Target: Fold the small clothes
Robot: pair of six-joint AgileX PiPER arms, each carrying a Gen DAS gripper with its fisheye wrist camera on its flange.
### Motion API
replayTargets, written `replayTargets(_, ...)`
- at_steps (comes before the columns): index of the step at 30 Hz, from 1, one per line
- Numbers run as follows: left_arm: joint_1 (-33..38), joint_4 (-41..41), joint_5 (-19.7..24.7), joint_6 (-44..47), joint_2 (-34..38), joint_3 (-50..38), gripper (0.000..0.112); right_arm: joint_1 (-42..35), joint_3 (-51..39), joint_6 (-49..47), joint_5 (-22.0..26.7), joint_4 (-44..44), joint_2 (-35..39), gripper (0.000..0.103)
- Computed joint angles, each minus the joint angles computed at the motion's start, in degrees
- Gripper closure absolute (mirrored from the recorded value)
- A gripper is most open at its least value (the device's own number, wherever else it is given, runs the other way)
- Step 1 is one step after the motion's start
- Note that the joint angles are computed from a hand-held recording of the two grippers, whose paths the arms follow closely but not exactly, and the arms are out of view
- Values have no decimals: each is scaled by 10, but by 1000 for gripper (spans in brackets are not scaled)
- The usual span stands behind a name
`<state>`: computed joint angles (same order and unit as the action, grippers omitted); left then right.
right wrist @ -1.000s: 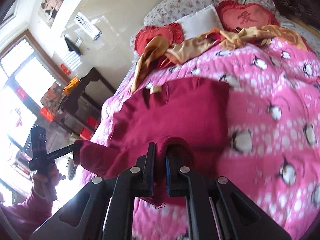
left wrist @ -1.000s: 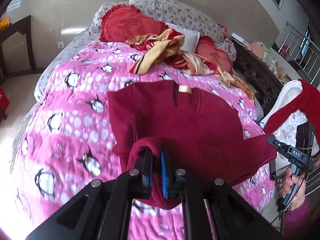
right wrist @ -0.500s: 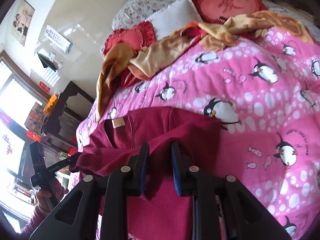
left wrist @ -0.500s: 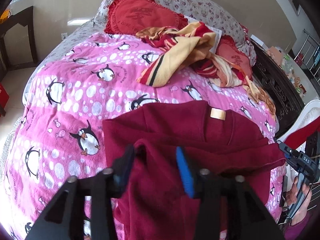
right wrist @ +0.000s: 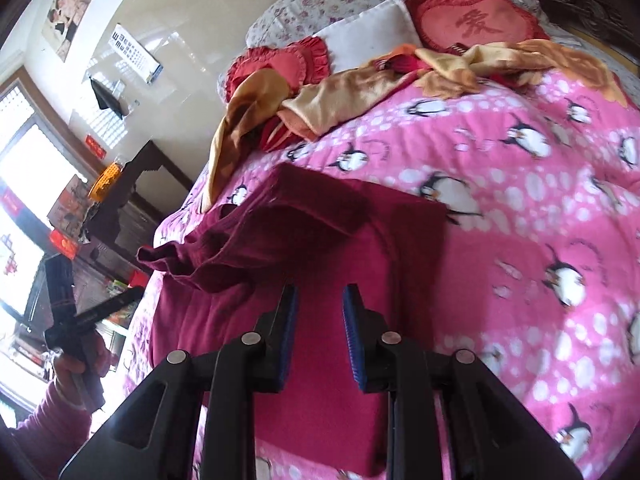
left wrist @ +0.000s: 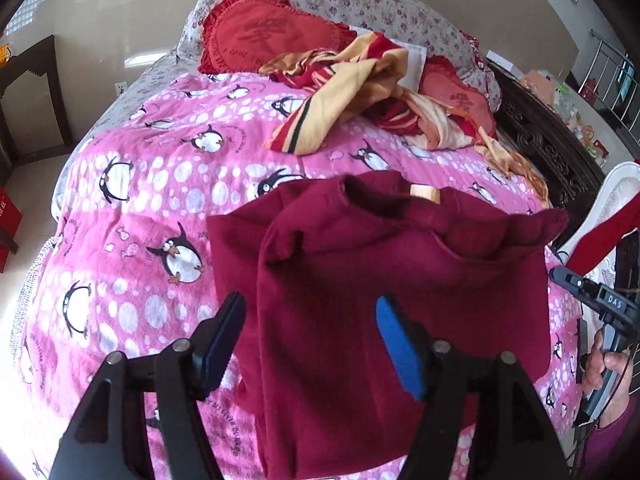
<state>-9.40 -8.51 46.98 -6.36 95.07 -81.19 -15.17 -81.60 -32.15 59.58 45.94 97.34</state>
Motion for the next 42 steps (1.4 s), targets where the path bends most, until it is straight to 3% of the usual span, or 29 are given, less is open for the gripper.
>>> replayTargets(4, -13, 42, -11, -49, 65, -51, 41, 67, -66, 54, -65, -52, 51, 86)
replayTargets(6, -13, 70, 2, -76, 104, -87, 41, 92, -90, 88, -114, -97, 72, 86)
replayTargets(8, -4, 72, 23, -84, 140, -119, 41, 115, -131, 144, -134, -177, 111, 86)
replayTargets(10, 9, 48, 27, -66, 152, -124, 41, 120, -168, 177, -114, -209, 149, 86)
replayTargets(12, 15, 35, 22, -50, 140, -112, 41, 111, -156, 155, -121, -183, 144, 86)
replayTargets(15, 29, 8, 18, -17, 95, -73, 41, 89, -144, 134, -78, -159, 118, 86)
replayTargets(20, 85, -117, 9, 109, -25, 56, 32, 15, -3, 33, -22, -90, -3, 81)
replayTargets(24, 110, -158, 15, 151, -98, 142, 31, -23, 88, 0, 6, -82, -66, 79)
replayTargets(28, 103, -176, 20, 163, -120, 198, 31, -33, 157, -23, 9, -80, -88, 78)
replayTargets(31, 76, -154, -4, 146, -121, 224, 31, -37, 191, -29, -7, -63, -86, 78)
replayTargets(33, 52, -108, -11, 111, -112, 224, 52, -46, 203, -40, -10, -42, -90, 82)
replayTargets(34, 54, -113, -1, 116, -104, 219, 77, -49, 204, -43, -10, -41, -95, 98)
replayTargets(38, 66, -118, 11, 126, -121, 222, 95, -62, 203, -54, 4, -48, -141, 103)
replayTargets(42, 65, -113, -15, 121, -135, 254, 98, -61, 207, -34, 5, -87, -152, 103)
